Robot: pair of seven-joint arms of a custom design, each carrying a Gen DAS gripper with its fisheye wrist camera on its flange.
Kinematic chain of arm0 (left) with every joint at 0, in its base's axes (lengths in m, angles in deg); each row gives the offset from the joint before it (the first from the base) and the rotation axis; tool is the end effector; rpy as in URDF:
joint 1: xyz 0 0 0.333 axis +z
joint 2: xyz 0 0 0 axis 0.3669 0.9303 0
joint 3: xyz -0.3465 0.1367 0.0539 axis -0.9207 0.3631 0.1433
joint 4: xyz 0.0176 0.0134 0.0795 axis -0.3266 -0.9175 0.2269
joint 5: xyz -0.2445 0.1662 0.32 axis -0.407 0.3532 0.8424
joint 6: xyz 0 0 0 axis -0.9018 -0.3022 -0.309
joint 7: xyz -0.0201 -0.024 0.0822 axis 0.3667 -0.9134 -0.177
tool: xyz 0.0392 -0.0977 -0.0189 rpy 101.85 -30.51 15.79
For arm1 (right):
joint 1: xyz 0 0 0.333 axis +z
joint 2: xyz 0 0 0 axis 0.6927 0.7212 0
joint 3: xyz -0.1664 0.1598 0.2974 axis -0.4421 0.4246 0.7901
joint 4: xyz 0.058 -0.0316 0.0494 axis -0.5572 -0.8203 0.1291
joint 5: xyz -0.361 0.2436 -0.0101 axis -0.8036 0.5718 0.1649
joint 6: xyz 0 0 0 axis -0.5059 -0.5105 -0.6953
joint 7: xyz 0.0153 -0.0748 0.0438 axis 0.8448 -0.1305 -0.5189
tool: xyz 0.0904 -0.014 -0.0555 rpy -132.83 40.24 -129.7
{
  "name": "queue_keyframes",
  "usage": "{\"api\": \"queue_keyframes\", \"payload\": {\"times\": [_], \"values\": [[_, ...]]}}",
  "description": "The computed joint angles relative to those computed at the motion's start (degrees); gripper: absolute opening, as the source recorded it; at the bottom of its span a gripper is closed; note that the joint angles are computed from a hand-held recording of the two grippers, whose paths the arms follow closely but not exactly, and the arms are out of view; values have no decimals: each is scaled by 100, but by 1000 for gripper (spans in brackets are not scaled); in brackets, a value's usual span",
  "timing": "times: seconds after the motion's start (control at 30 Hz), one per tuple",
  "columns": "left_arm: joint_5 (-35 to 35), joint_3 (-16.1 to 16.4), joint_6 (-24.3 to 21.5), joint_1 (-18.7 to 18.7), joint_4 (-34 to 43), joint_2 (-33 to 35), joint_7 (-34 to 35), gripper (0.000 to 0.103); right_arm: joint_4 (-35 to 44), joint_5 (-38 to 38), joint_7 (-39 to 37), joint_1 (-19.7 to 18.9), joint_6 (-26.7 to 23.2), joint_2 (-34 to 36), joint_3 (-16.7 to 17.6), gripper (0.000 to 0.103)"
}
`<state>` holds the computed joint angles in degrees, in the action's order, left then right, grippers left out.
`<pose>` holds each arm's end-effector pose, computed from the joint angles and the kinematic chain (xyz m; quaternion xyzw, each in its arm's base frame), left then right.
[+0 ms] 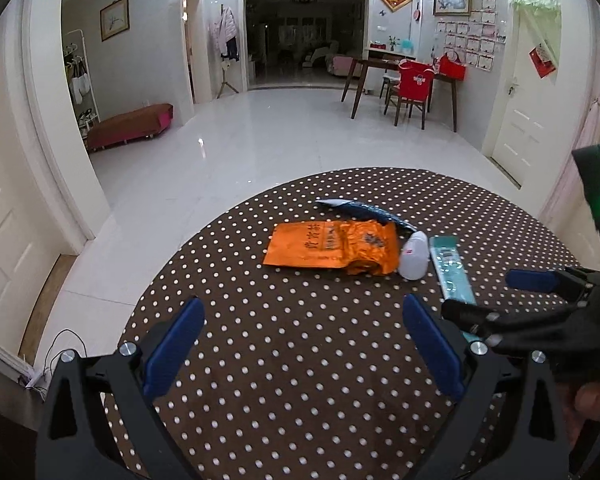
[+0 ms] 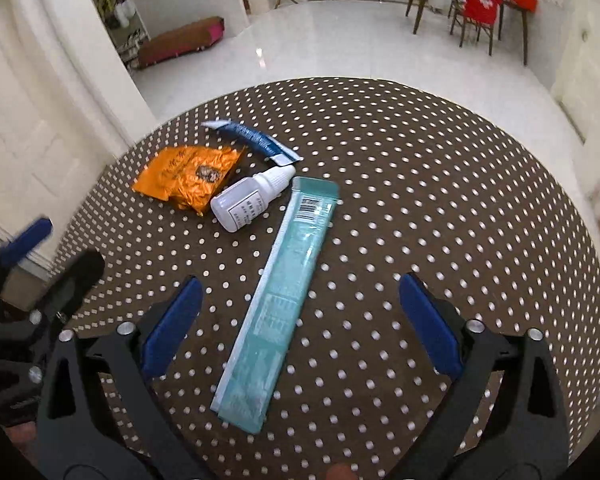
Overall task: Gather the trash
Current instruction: 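Grasp the teal packet with the right tool while the left tool grasps the orange bag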
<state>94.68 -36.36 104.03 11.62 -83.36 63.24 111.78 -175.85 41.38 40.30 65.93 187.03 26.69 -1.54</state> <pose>0.4136 -0.3145 0.5515 -0.6130 0.6842 -0.2904 0.2678 0.4556 0.3054 0.5198 -0.7151 0.6369 -0.1336 0.2553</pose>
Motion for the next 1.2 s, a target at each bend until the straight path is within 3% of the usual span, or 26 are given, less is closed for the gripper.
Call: {"api": "queue_keyframes", "payload": {"times": [0.07, 0.1, 0.13, 0.17, 0.2, 0.27, 0.43, 0.53, 0.73, 0.83, 0.87, 0.9, 0.97, 1.03, 1.07, 1.1, 1.2], "values": [[57, -17, -38, 29, 83, 112, 0, 97, 69, -334, 147, -14, -47, 116, 78, 68], [118, -17, -33, 55, 140, 202, -14, 97, 136, -1003, 508, -187, -137, 183, 303, 59], [139, 5, -24, 46, 191, 270, -5, 97, 130, -1270, 595, -191, -92, 204, 328, 54], [164, 23, -34, 37, 262, 351, 7, 97, 91, -1271, 591, -120, 34, 209, 274, 38], [204, 36, -31, 23, 314, 412, -3, 97, 92, -1363, 631, -111, 1, 204, 258, 30], [297, 66, -42, -13, 452, 561, 3, 97, 21, -1197, 455, -41, 111, 181, 125, 25], [655, 182, -201, -155, 896, 1013, -86, 97, -193, -930, 232, -83, 218, 20, -41, 25], [889, 299, -352, -281, 1097, 1257, -139, 97, -402, -542, -36, -80, 433, -108, -165, 20], [635, 553, -713, -647, 1512, 1723, 575, 97, -632, 178, -678, -95, 540, -332, -312, 20], [54, 653, -712, -766, 1629, 1898, 1236, 97, -713, 521, -1086, -80, 578, -428, -436, 26], [-199, 691, -589, -779, 1613, 1910, 1444, 96, -711, 665, -1253, -53, 588, -437, -483, 34], [-488, 725, -419, -782, 1560, 1901, 1667, 85, -731, 811, -1475, -20, 582, -478, -553, 46], [-763, 770, -197, -784, 1501, 1883, 1871, 67, -668, 596, -1430, -220, 520, -434, -355, 50], [-722, 782, -96, -800, 1483, 1872, 1929, 35, -610, 151, -1165, -434, 430, -407, -83, 49], [-654, 783, -127, -809, 1496, 1865, 1852, 26, -586, -116, -1030, -533, 373, -399, 29, 40], [-740, 786, -120, -812, 1482, 1853, 1851, 25, -582, -372, -864, -630, 356, -406, 114, 29], [-1108, 807, 40, -784, 1317, 1745, 1837, 20, -606, -148, -987, -466, 280, -458, -88, 26]]}}
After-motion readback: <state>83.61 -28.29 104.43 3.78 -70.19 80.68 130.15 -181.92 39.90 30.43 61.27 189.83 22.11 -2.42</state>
